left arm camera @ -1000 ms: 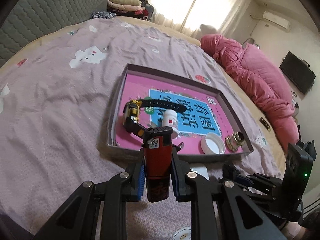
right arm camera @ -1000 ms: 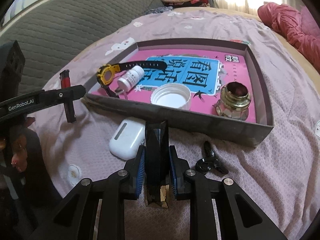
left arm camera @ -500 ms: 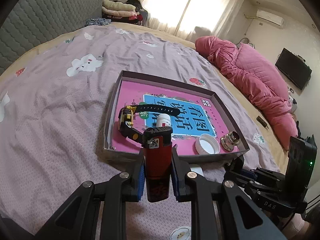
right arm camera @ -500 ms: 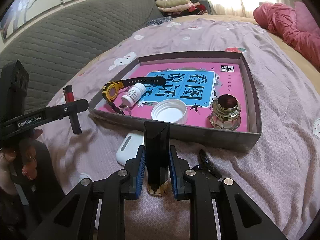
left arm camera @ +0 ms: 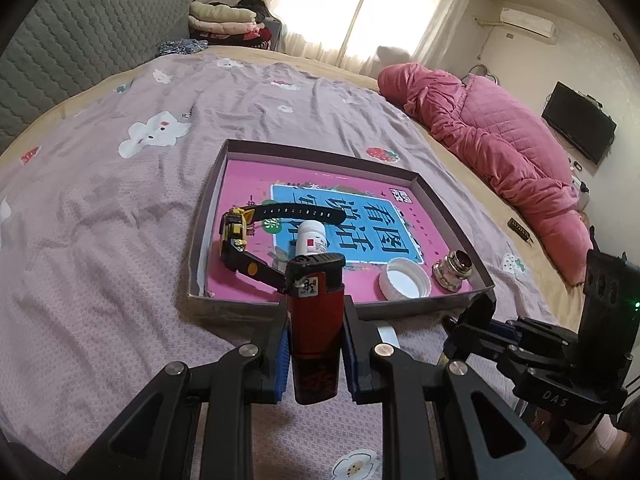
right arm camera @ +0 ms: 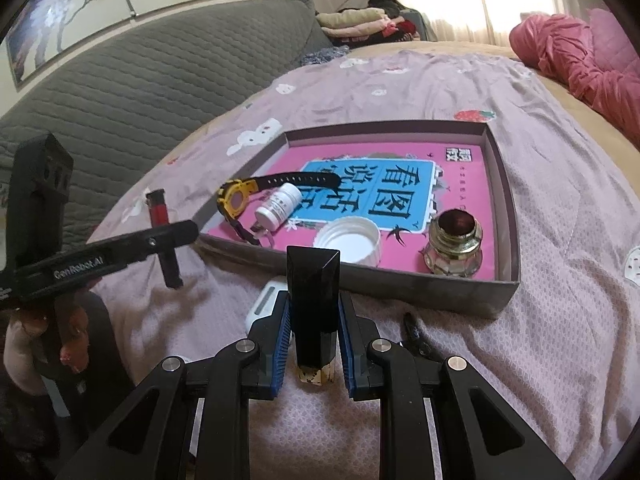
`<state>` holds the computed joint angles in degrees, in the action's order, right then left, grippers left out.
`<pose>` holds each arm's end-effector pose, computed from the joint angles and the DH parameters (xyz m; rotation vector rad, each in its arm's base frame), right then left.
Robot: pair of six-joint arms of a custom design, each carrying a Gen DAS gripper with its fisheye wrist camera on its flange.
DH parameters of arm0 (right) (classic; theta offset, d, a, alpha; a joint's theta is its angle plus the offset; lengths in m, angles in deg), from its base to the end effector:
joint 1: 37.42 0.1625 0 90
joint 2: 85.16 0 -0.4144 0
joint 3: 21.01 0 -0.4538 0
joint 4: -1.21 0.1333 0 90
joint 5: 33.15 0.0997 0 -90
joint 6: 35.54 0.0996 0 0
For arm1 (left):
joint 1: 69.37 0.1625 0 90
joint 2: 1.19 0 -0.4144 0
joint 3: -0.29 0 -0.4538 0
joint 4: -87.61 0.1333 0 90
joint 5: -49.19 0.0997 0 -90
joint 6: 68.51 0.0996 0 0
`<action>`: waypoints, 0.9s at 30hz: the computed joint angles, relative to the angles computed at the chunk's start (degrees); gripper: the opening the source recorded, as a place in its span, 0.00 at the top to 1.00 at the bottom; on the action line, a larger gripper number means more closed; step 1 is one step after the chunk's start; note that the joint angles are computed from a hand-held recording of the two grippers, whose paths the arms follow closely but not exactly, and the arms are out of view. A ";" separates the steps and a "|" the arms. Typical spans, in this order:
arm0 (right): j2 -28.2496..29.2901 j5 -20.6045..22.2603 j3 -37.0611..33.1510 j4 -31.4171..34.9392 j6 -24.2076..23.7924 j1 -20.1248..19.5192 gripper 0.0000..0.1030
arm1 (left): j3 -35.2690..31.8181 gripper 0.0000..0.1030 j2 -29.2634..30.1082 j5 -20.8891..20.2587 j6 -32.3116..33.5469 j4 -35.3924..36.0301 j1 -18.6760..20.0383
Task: Organize rigid objects
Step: 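Lift the red lighter with left while right lifts the black-gold tube toward the box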
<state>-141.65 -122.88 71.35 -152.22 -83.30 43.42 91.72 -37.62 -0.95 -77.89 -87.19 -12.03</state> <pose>0.0157 -0.7430 0.2000 0.9442 -2.6911 0.6181 -0.2216 -0.7110 0.0201 0.2694 2.5089 -0.9505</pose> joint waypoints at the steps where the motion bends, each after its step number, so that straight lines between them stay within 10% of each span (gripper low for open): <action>1: -0.17 0.47 0.17 -0.26 -0.19 0.01 0.78 | -0.02 0.78 0.10 0.10 0.31 -0.16 -0.10; 27: -1.54 7.31 0.13 -5.60 3.24 -0.42 0.78 | -2.11 0.78 2.15 0.25 3.65 0.58 -0.94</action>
<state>-143.19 -115.56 71.48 -157.82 -80.06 42.99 89.61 -35.47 -0.70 -74.24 -86.61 -12.97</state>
